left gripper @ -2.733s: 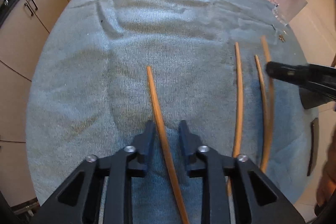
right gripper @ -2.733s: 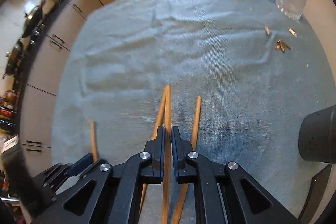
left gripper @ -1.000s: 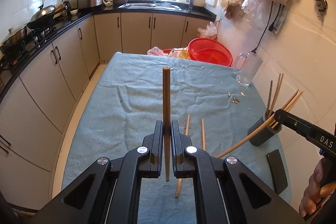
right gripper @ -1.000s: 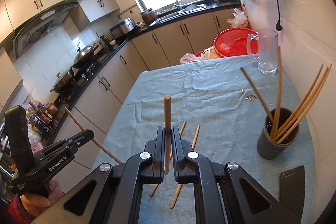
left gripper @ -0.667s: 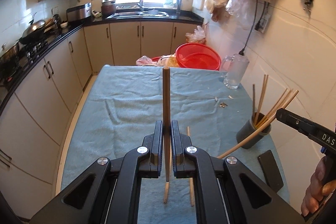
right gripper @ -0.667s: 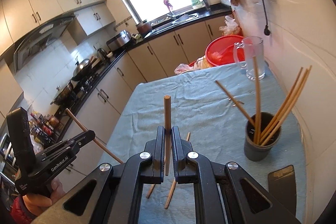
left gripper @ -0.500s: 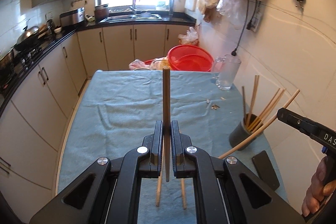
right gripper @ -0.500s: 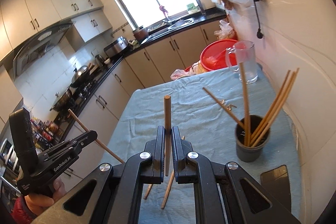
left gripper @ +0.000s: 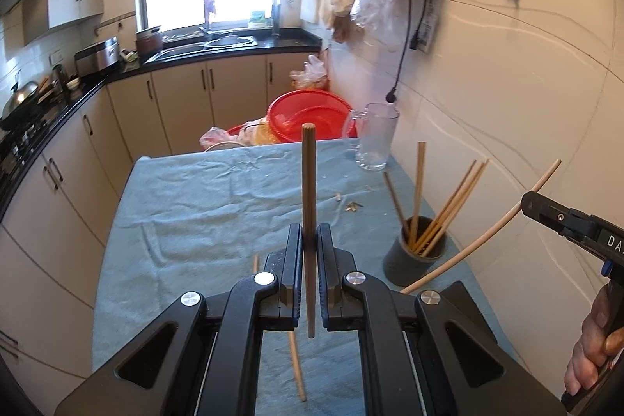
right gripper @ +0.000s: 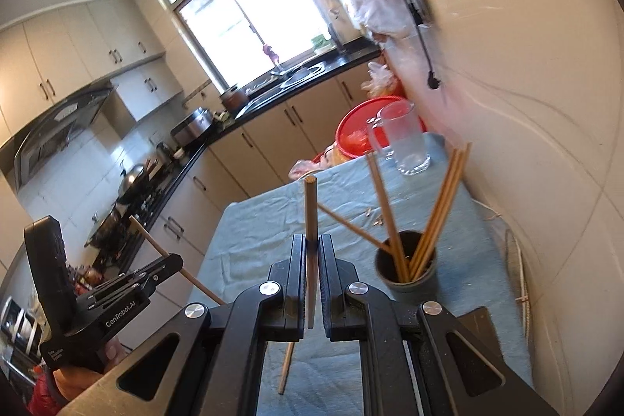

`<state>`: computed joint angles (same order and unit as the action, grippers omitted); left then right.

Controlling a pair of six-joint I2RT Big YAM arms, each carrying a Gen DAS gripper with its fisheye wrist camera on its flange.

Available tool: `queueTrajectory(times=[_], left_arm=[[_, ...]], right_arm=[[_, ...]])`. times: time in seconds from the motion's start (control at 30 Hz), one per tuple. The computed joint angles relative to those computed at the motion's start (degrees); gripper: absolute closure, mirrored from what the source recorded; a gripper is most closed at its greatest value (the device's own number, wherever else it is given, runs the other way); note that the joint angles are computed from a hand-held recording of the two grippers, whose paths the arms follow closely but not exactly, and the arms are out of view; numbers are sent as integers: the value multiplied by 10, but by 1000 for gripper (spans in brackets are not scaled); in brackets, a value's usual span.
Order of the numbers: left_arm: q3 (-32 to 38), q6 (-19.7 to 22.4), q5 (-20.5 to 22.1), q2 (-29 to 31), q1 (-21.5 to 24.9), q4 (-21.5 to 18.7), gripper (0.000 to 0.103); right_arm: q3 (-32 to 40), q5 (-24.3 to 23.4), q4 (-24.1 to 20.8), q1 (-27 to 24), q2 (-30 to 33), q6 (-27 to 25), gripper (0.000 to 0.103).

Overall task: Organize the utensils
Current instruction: 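Lift both held chopsticks upright and lower them into the black cup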

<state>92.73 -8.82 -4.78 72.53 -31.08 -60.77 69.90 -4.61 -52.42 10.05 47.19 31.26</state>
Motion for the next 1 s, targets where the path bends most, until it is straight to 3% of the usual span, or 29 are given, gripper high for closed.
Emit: queueTrajectory(times=[0.53,1.0], left_arm=[[65,17,-1,48,-61,2,97],[138,23,6,98,-84,-1,96]], right_arm=[[0,-42,-32,-121,-50,-11,96],[20,-83,-26,-195,-32,-39,96]])
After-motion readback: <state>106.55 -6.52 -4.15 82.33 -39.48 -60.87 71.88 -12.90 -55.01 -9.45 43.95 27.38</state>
